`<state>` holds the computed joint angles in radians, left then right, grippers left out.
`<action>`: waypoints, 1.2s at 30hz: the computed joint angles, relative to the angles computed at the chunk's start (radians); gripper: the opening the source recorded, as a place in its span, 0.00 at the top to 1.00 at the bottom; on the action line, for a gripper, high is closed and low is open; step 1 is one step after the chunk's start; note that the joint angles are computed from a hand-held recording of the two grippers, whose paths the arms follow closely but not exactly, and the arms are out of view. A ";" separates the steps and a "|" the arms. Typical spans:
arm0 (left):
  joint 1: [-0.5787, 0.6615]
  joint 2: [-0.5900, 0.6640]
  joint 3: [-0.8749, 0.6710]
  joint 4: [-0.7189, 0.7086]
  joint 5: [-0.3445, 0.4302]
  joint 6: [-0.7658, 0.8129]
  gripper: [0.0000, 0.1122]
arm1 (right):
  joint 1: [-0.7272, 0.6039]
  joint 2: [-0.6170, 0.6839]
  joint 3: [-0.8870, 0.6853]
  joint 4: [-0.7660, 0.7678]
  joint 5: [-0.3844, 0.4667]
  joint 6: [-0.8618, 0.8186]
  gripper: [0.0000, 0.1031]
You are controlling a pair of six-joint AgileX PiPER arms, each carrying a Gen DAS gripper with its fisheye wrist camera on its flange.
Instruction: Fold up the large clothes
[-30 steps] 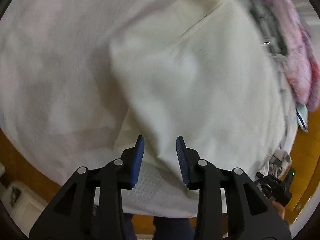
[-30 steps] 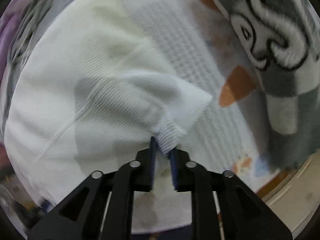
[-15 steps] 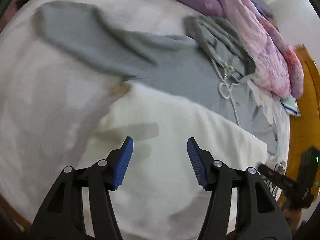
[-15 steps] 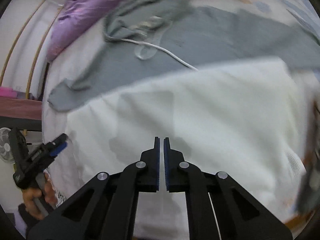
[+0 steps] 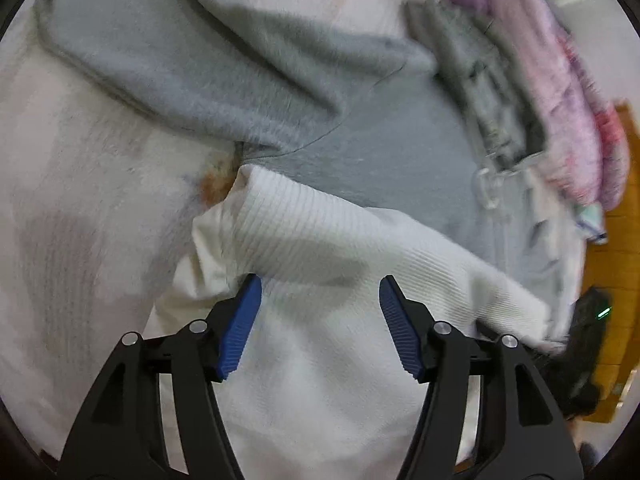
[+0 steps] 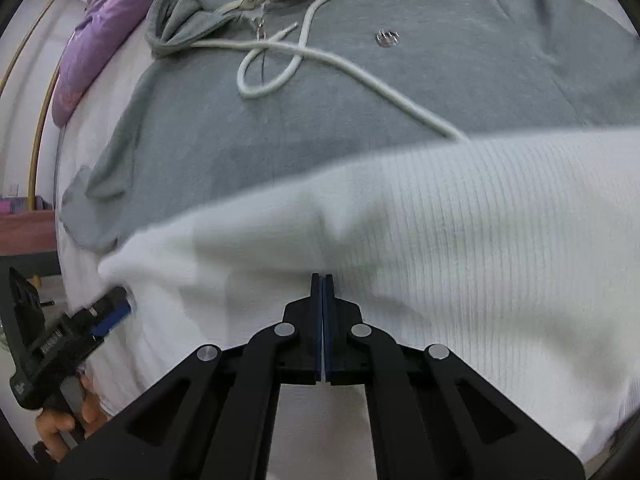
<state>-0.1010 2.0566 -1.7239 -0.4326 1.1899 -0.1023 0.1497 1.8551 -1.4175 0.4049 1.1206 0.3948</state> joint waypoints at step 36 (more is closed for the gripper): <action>0.343 -0.462 0.920 -0.105 -0.032 0.227 0.44 | 0.369 -0.430 0.514 0.017 -0.232 0.263 0.80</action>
<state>0.2419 1.5946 -0.8043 -0.5372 1.1579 0.1247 0.5188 1.4247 -0.9033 0.4218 0.8883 0.6575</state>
